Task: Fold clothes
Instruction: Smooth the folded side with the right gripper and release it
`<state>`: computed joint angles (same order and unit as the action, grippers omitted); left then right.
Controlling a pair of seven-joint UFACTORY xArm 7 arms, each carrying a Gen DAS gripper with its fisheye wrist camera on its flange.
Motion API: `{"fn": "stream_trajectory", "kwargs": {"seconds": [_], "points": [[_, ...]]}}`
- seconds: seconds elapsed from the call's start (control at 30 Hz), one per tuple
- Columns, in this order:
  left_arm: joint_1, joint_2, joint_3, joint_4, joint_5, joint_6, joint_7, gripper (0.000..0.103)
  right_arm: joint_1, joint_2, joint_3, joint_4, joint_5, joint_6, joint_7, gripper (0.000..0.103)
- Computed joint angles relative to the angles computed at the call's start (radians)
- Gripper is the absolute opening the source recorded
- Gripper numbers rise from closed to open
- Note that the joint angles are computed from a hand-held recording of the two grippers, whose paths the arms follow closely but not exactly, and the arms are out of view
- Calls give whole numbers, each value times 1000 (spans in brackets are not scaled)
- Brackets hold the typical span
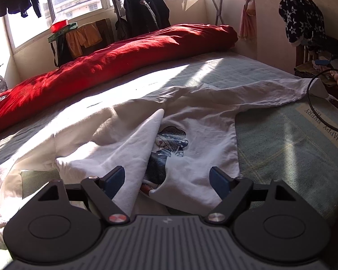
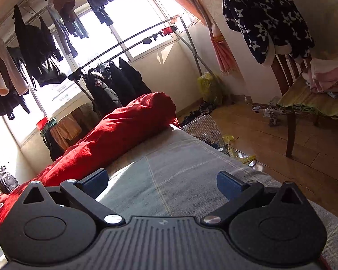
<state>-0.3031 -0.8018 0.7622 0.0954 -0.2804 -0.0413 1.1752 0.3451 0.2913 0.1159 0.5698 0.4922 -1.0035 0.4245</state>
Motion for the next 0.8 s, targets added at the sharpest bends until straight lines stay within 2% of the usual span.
{"fn": "stream_trajectory", "kwargs": {"seconds": [0.1, 0.2, 0.3, 0.47, 0.53, 0.63, 0.67, 0.8], "points": [[1, -3, 4, 0, -3, 11, 2, 82, -30, -27, 16, -12, -164, 63, 63, 103], [13, -9, 6, 2, -8, 29, 8, 82, -27, -36, 38, 24, -305, 161, 75, 103], [48, -22, 3, 6, -17, 63, 22, 82, 4, -27, 56, 88, -370, 267, 55, 103], [112, -48, 2, 16, -42, 111, 63, 82, 6, 31, 129, 226, -598, 420, 126, 103], [134, -55, 8, 21, -54, 131, 84, 82, 62, 55, 127, 274, -594, 463, 89, 103], [162, -62, 24, 31, -74, 158, 124, 82, 209, 91, 72, 359, -482, 545, -40, 103], [168, -63, 32, 36, -82, 166, 138, 82, 227, 104, 72, 387, -472, 568, -60, 103], [145, -33, 91, 107, -119, 223, 200, 82, 196, 171, 133, 499, -519, 618, -51, 103]]}}
